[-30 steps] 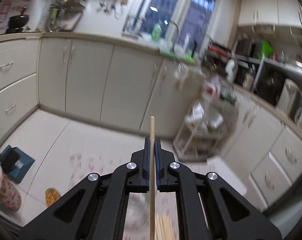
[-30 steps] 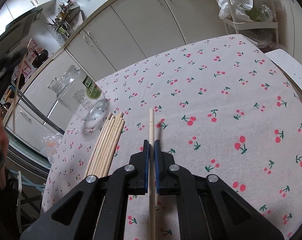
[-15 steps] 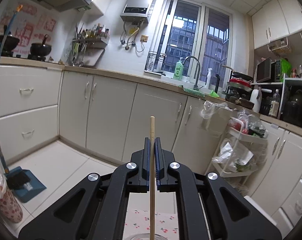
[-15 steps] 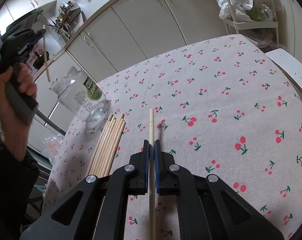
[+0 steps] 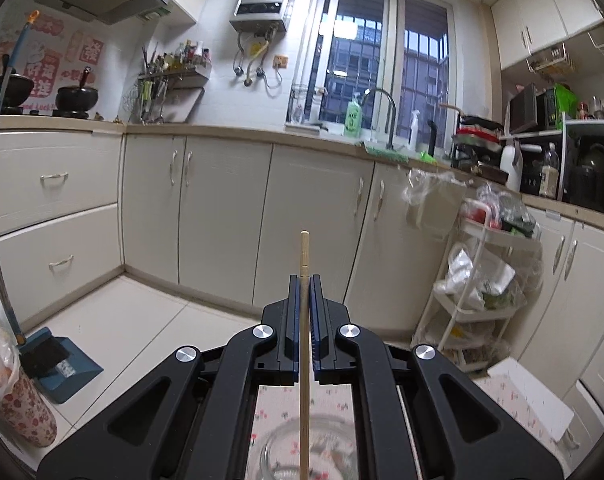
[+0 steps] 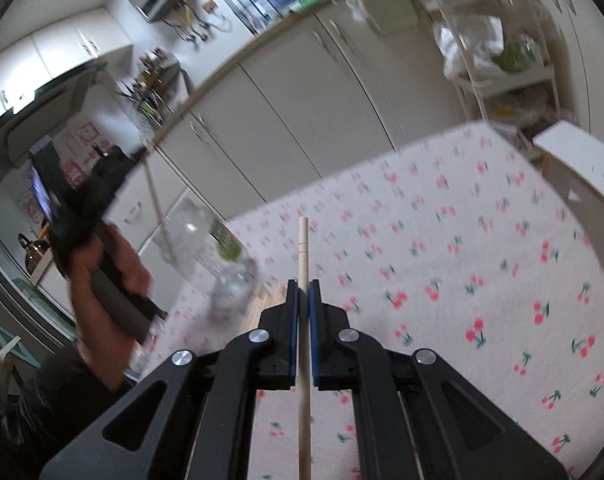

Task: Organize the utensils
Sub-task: 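Lift the stick with the left tool and drop it into the glass jar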

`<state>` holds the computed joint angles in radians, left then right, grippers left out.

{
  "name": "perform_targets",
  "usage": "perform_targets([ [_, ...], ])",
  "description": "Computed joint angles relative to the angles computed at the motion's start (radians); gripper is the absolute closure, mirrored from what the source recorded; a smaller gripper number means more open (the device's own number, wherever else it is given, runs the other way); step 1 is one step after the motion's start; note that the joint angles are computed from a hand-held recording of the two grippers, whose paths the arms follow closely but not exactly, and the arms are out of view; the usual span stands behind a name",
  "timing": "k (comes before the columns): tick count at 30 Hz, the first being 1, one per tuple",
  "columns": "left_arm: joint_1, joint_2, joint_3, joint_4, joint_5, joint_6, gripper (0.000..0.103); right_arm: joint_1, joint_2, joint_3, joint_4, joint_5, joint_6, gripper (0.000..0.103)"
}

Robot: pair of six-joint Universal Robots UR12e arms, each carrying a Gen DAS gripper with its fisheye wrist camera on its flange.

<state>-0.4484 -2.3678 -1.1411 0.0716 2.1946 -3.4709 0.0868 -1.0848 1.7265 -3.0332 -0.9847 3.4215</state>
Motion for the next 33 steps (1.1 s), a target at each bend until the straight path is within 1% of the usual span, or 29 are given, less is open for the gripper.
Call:
perform_targets([
  [5,-0.004,0.028,-0.06,-0.01,-0.025,0.011,0.099,0.013,0.015,-0.042,-0.061,0.023,0.057,0.097],
  [10,-0.001,0.071,-0.13,-0.042,-0.078,0.005,0.098,0.034,0.056,-0.115,-0.173,0.041,0.14,0.097],
  [12,0.003,0.092,-0.163,-0.058,-0.109,0.0,0.098,0.044,0.077,-0.15,-0.203,0.05,0.174,0.097],
  [14,0.003,0.108,-0.188,-0.06,-0.122,0.007,0.098,0.051,0.095,-0.18,-0.228,0.055,0.207,0.097],
  [16,0.005,0.126,-0.215,-0.059,-0.132,-0.002,0.097,0.058,0.117,-0.213,-0.254,0.054,0.242,0.097],
  [18,0.004,0.149,-0.254,-0.044,-0.133,-0.032,0.086,0.069,0.141,-0.253,-0.285,0.037,0.283,0.097],
  [20,0.0,0.166,-0.288,-0.016,-0.115,-0.059,0.06,0.081,0.167,-0.294,-0.318,0.013,0.318,0.097],
  [21,-0.003,0.172,-0.306,0.005,-0.1,-0.07,0.056,0.088,0.182,-0.319,-0.328,0.0,0.332,0.097],
  [22,-0.005,0.178,-0.322,0.013,-0.096,-0.082,0.055,0.093,0.196,-0.343,-0.327,-0.005,0.341,0.097],
  [25,-0.001,0.196,-0.354,0.015,-0.118,-0.113,0.055,0.111,0.238,-0.412,-0.324,-0.029,0.362,0.097],
  [28,0.0,0.206,-0.381,0.03,-0.111,-0.14,0.05,0.127,0.277,-0.47,-0.318,-0.058,0.382,0.097],
  [31,0.005,0.217,-0.407,0.033,-0.113,-0.189,0.047,0.138,0.312,-0.519,-0.324,-0.095,0.405,0.097],
  [33,0.011,0.224,-0.426,0.031,-0.125,-0.225,0.046,0.147,0.33,-0.546,-0.314,-0.117,0.399,0.097],
])
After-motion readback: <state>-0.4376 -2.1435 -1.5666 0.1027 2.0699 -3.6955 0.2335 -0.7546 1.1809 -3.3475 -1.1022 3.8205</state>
